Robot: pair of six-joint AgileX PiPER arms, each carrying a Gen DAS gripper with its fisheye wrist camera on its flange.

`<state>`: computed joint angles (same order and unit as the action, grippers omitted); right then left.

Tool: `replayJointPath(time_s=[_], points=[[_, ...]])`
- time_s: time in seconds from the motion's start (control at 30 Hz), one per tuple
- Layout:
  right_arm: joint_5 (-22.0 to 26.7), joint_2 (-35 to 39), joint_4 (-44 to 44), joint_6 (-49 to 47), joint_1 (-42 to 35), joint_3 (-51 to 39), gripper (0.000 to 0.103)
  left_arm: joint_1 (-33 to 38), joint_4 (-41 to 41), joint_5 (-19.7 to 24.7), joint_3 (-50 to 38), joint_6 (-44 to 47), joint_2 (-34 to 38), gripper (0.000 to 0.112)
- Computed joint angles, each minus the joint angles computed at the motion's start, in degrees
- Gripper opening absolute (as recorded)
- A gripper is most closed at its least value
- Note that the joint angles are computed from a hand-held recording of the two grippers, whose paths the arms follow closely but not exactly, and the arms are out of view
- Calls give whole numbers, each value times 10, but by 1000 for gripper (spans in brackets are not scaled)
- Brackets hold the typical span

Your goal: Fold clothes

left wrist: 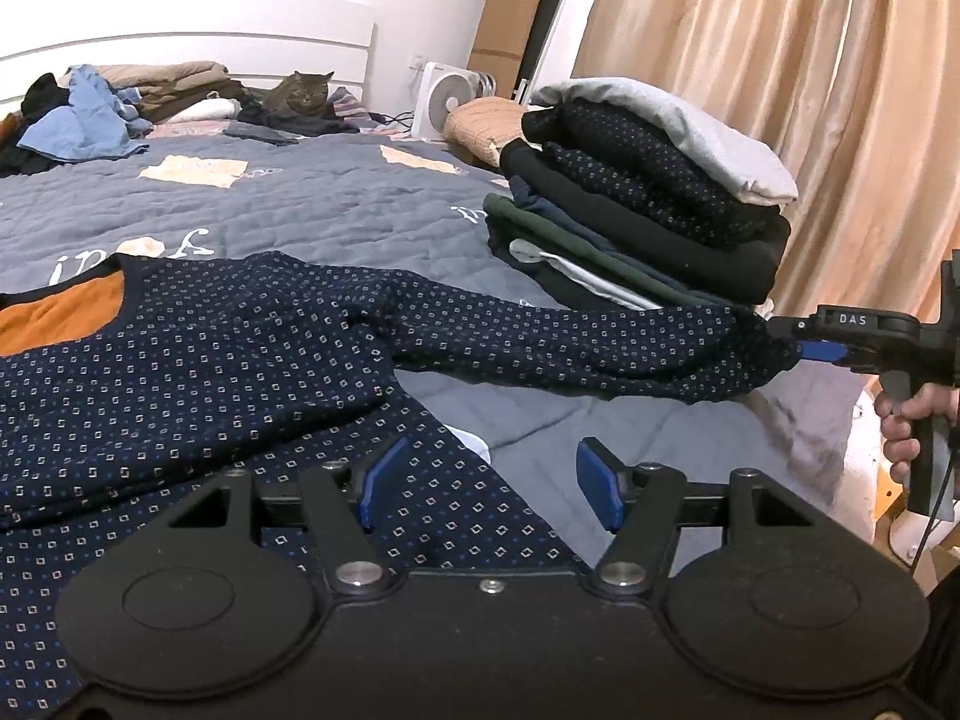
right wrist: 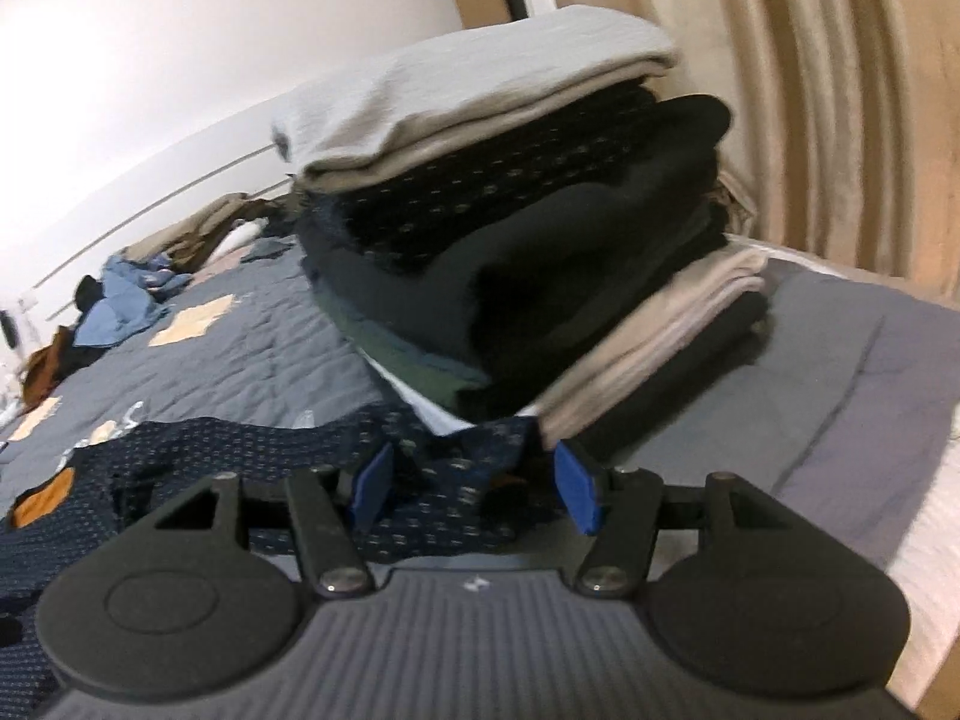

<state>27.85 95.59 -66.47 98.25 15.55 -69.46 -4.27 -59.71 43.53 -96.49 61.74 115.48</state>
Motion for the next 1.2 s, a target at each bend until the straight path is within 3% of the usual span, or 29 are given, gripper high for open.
replayJointPath(time_s=[0.03, 0.07, 0.13, 0.2, 0.47, 0.7, 0.87, 1.0, 1.2], points=[[-4, 5, 8, -6, 1, -6, 49, 1, -1, 0, -1, -1, 0, 61], [-6, 10, 22, -17, 2, -13, 27, 3, -2, 0, -2, -2, 0, 61], [-8, 18, 72, -55, 2, -28, 1, 6, -4, 1, -3, -3, 0, 61], [-14, 19, 77, -44, 5, -33, 1, 9, -6, 2, -5, -4, -1, 61], [-58, 20, -40, 111, 43, -58, 0, 24, -14, 5, -2, 1, -10, 62], [-134, 51, -17, 121, 71, -113, 0, 36, -34, 18, 10, 39, -16, 63], [-160, 92, 154, -38, 94, -167, 0, 35, -65, 46, 15, 51, -10, 63], [-158, 115, 304, -179, 104, -190, 0, 14, -71, 30, 23, 56, -5, 63], [-166, 119, 428, -304, 112, -194, 0, -12, -94, 14, 34, 74, 5, 63]])
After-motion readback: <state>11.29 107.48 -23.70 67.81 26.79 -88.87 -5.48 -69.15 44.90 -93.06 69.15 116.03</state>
